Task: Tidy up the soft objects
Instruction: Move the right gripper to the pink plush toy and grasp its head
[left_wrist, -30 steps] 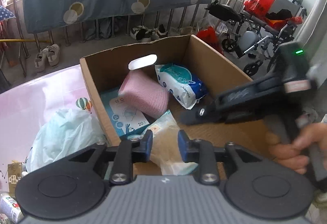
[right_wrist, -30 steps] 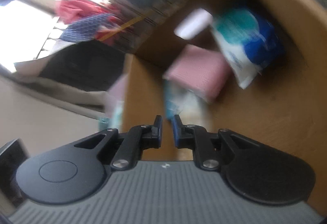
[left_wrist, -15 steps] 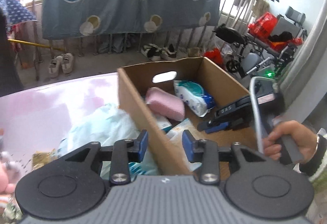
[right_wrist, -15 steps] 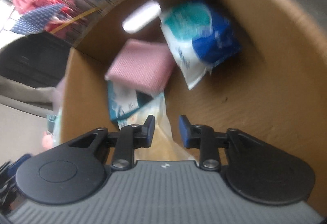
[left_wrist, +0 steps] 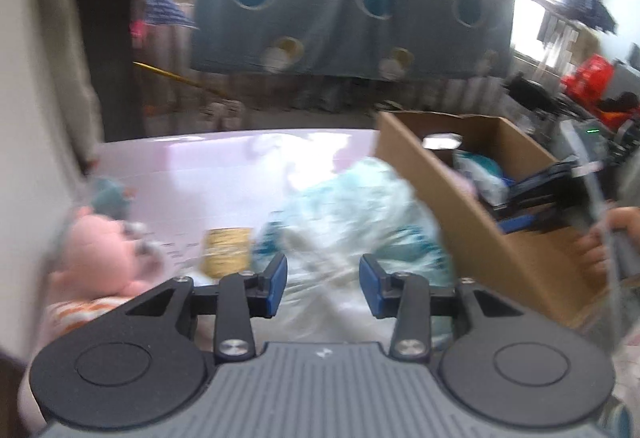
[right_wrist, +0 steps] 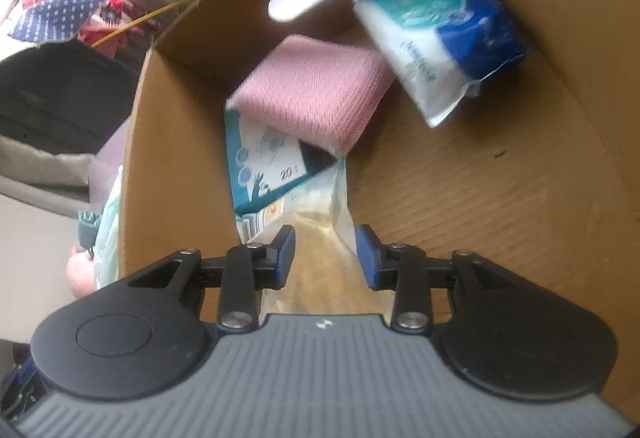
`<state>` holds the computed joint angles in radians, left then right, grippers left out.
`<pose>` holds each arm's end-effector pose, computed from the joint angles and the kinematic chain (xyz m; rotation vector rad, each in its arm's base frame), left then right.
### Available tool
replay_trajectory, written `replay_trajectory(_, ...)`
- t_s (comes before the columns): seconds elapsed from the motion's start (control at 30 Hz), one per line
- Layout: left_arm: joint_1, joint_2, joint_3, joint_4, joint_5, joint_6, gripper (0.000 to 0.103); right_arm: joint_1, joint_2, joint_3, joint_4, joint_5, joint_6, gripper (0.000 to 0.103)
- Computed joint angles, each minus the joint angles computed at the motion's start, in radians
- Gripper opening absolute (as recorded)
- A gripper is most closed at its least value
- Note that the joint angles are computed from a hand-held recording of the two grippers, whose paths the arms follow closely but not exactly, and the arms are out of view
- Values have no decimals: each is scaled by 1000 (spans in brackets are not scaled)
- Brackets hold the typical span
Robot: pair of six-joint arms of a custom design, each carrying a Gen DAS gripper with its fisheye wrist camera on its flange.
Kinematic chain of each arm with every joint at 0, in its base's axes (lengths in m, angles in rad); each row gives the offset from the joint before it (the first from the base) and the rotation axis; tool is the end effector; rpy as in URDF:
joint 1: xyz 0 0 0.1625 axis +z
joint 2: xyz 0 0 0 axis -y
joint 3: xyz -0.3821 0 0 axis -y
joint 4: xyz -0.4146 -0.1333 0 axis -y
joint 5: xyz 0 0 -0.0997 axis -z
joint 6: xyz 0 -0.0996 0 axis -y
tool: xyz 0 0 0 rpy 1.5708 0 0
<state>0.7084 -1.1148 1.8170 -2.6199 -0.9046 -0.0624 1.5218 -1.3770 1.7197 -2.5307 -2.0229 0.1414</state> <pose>-0.3328 -0.5417 0.1980 0.8609 2.4379 -0.8030 0.0604 -0.6009 0.3828 -0.4362 -2.5662 0.8543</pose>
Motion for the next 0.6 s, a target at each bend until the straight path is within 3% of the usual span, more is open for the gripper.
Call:
replay_trajectory(0.07,-8,-35,53,-44,71,0,42,15,-19,16,-47,-11,-16,44)
replay_trajectory(0.2,-11,-74,133,-155,205,24,42,71,-38,21,-111,-2,-68,47)
replay_trajectory(0.37,2,-39,179,-354,386,131,42,162,23,-41,-79,100,-130,54)
replay_trajectory(0.53,49,-15,167,-399,432,144,42,223,204,-191,54,263,-178,69)
replay_trajectory(0.6,69,-11,164,-408,426,138,42,240,302,-274,115,302,-183,69)
